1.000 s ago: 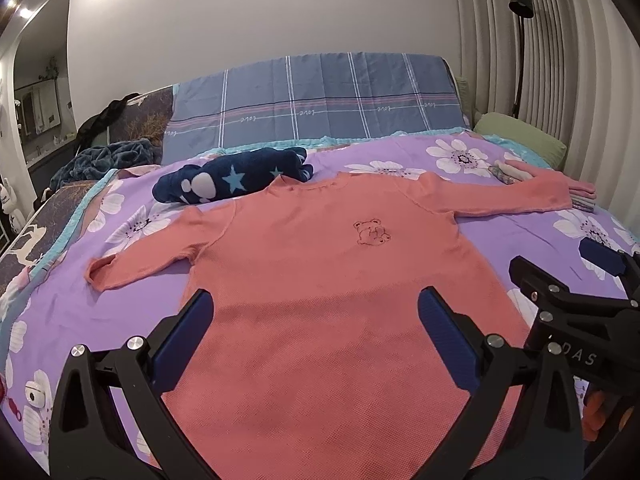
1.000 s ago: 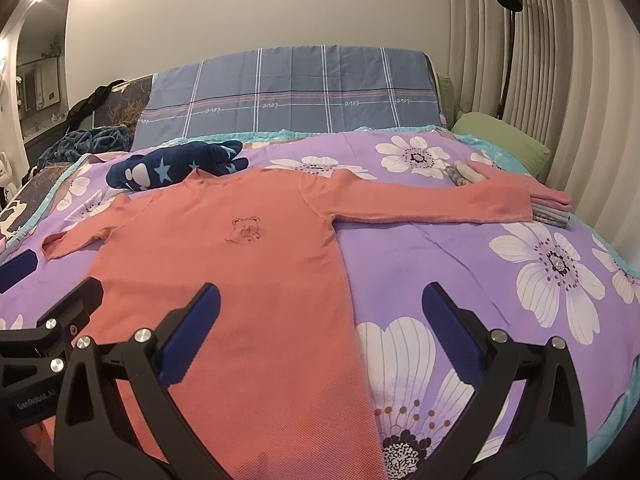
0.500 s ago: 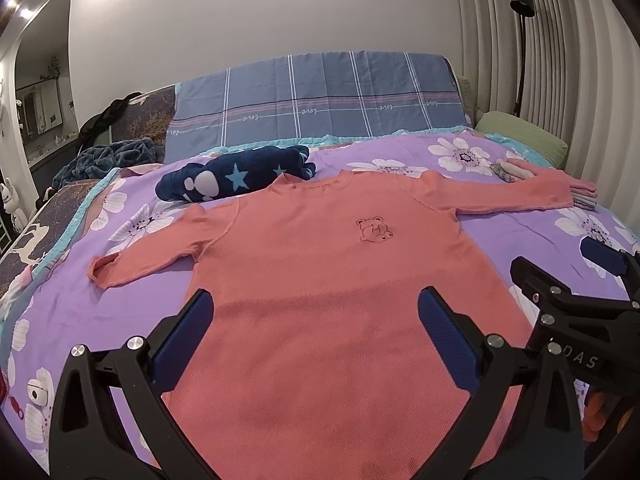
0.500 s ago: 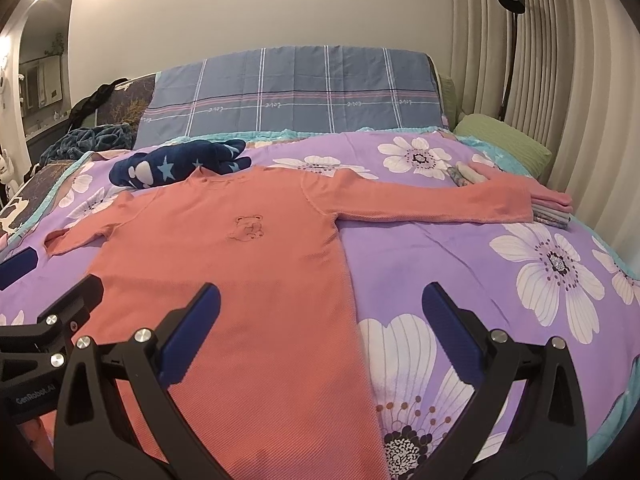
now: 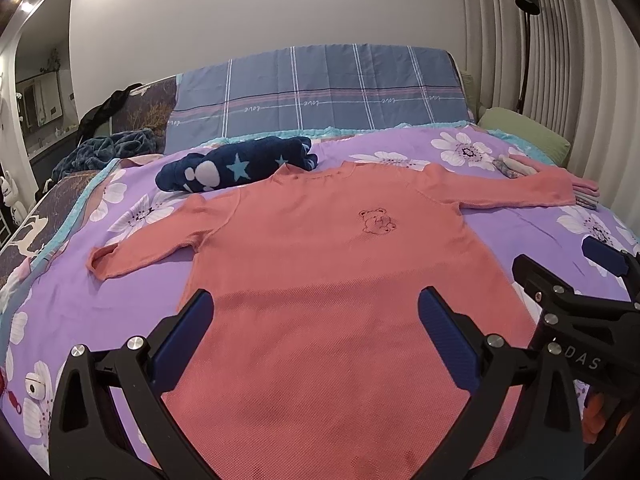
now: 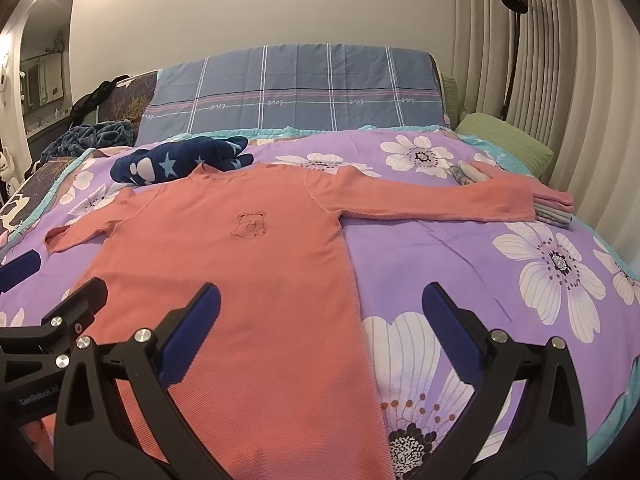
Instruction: Fold small clothes
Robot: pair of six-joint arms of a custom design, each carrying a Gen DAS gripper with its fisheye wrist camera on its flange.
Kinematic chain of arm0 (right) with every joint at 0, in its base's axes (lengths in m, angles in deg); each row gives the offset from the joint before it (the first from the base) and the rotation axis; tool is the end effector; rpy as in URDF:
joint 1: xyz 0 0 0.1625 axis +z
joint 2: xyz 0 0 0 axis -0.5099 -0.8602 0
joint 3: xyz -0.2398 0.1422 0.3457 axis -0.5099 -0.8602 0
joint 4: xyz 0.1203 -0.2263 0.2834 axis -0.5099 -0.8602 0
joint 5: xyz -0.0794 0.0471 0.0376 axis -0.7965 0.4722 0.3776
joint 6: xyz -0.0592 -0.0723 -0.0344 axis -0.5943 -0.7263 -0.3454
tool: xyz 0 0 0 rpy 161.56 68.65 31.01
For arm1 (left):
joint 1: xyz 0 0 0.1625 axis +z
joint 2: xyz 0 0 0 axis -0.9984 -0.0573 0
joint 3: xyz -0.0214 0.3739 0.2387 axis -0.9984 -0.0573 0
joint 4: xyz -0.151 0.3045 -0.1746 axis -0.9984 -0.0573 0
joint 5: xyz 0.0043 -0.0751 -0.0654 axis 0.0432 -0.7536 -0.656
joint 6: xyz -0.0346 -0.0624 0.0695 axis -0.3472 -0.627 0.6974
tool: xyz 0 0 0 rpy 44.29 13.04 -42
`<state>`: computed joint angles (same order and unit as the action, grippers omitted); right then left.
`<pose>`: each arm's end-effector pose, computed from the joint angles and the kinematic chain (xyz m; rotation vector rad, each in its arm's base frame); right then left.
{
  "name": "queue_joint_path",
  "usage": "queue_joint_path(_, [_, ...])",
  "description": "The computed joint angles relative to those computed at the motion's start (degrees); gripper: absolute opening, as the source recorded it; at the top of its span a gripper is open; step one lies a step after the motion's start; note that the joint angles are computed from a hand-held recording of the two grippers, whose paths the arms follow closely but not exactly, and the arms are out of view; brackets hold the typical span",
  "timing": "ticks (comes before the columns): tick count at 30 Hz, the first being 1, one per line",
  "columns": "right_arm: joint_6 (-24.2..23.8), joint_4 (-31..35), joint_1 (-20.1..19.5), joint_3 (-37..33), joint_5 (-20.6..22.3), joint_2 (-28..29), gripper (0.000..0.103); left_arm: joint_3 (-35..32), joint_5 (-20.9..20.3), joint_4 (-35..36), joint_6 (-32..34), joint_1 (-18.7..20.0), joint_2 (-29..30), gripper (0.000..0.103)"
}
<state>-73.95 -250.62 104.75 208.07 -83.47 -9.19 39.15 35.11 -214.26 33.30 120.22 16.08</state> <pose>-0.0221 -0.4671 0.2785 0.2761 -2.0071 1.1855 -0.3576 -0.4974 -0.0843 0.7165 2.1664 -1.0113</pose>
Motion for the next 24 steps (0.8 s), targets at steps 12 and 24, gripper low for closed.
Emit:
queue_joint_path(12, [-0.03,0.09,0.15,-0.27,-0.36,0.44,0.101,-0.25,-0.47,0.77,-0.51,0.42,0.07,0.102])
queue_joint_path(24, [-0.48,-0.01,0.29,-0.49,-0.49,0.55,0.101,-0.45,-1.33,-0.06,-0.11,0.80,0.33,0.102])
